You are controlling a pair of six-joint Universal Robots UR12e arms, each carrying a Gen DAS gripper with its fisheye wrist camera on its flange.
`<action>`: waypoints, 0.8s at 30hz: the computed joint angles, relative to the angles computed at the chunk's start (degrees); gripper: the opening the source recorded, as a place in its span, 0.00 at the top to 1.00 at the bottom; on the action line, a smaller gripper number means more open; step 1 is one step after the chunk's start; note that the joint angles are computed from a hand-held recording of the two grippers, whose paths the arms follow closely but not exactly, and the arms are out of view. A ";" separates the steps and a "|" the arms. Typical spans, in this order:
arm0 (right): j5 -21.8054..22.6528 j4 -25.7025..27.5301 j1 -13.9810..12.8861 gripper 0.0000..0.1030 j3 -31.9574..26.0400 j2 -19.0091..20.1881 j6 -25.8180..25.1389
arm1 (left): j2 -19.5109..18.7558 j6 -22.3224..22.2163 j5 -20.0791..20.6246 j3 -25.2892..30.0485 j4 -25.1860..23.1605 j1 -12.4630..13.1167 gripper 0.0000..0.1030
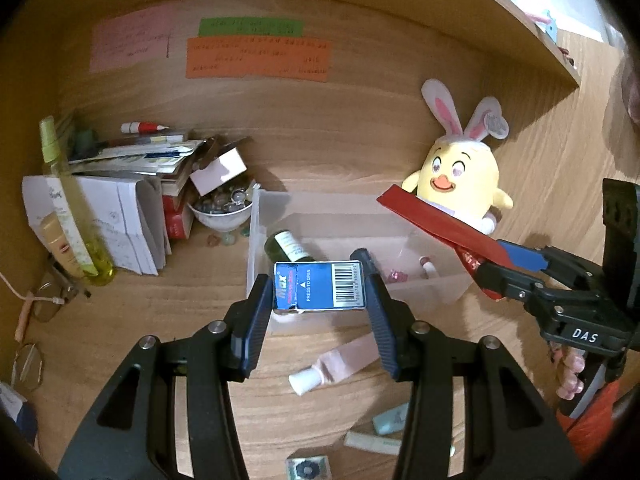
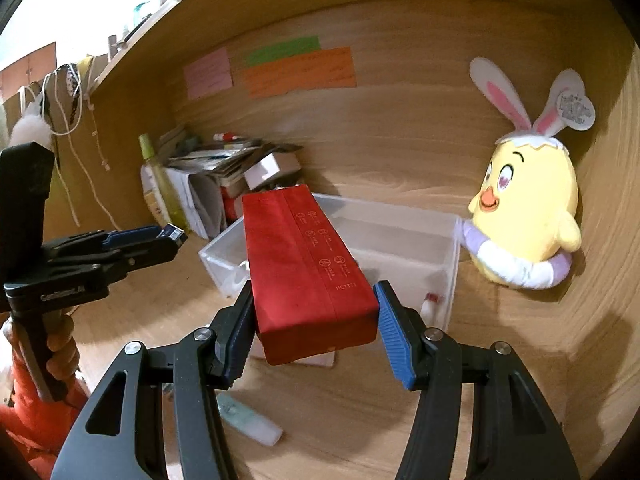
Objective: Organize objects
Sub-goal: 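Carry the blue card and red box over the clear box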
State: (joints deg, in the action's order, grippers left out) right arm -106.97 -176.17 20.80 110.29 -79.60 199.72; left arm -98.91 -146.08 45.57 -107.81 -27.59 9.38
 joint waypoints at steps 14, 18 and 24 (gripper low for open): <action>0.98 1.61 -2.58 0.48 -2.60 1.18 -2.22 | -3.79 -2.91 1.71 4.77 -1.46 -2.73 0.54; 1.28 3.27 -3.19 0.48 -3.44 2.16 -2.19 | -4.53 -2.39 2.96 5.49 -2.23 -3.83 0.54; 3.09 5.32 -4.69 0.48 -3.53 3.20 -0.68 | -5.58 -0.52 5.65 6.38 -3.74 -5.54 0.54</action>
State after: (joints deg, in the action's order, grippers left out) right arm -103.88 -170.85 16.11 106.76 -76.40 199.04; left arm -104.49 -146.59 51.22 -101.43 -31.32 3.84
